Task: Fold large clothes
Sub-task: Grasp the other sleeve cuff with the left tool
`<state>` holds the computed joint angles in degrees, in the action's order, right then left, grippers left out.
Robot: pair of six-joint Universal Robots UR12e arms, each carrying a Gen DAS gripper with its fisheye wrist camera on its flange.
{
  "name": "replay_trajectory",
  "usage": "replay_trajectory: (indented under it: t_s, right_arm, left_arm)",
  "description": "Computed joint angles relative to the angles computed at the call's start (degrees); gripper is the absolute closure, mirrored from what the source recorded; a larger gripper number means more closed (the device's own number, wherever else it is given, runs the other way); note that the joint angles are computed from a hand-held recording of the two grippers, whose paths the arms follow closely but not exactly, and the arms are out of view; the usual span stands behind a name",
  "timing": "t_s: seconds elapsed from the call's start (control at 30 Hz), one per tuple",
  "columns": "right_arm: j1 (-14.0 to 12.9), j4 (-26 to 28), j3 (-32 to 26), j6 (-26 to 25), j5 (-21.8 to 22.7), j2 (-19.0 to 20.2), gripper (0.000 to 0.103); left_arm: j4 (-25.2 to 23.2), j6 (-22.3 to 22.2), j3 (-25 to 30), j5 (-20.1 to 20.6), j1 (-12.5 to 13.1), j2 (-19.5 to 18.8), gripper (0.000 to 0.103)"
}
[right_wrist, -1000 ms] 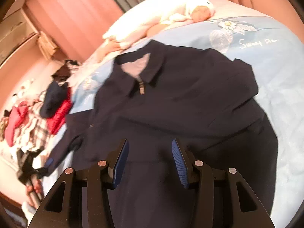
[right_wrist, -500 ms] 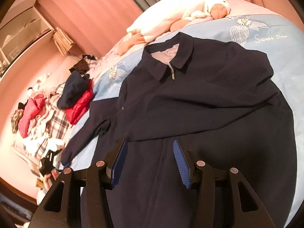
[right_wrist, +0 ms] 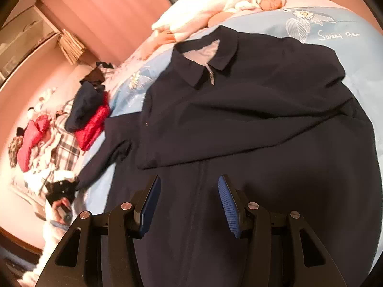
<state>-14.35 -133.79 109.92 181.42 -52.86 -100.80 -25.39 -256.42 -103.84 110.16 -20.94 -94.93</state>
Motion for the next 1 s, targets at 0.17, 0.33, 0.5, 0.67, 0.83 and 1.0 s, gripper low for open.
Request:
replay_trajectory:
  t_s: [0.17,0.33,0.5,0.67,0.83,1.0]
  right_arm:
    - [-1.24,-0.70,0.97,0.66,1.20,-0.81,0.053]
    - [-2.40,-0.90,1.98,1.31,3.30,-1.32,0.053]
    - [-3.69,-0.39,2.75,0.85,5.50,-1.77,0.053]
    - [-5.62,-1.85,3.67,2.36,7.46,-2.30,0.053]
    - [-8.81,-4.36,5.32,5.56,10.12,-3.28,0.053]
    - [-11.78,-7.29,7.07,10.80,10.90,-3.73,0.053]
  left_arm:
    - [-1.16,10.71,6.34,5.78,-3.44,-1.78,0.101]
    - [-1.61,22.19,14.98,7.86,-7.18,-5.71,0.101]
    - [-1.80,34.12,24.40,5.42,-11.38,-11.29,0.101]
    - [-5.66,45.28,36.32,1.52,-15.98,-18.68,0.098]
    - [-11.16,51.33,47.60,-3.83,-19.83,-26.33,0.097]
    - [-18.61,52.21,54.80,-11.88,-21.53,-32.25,0.095]
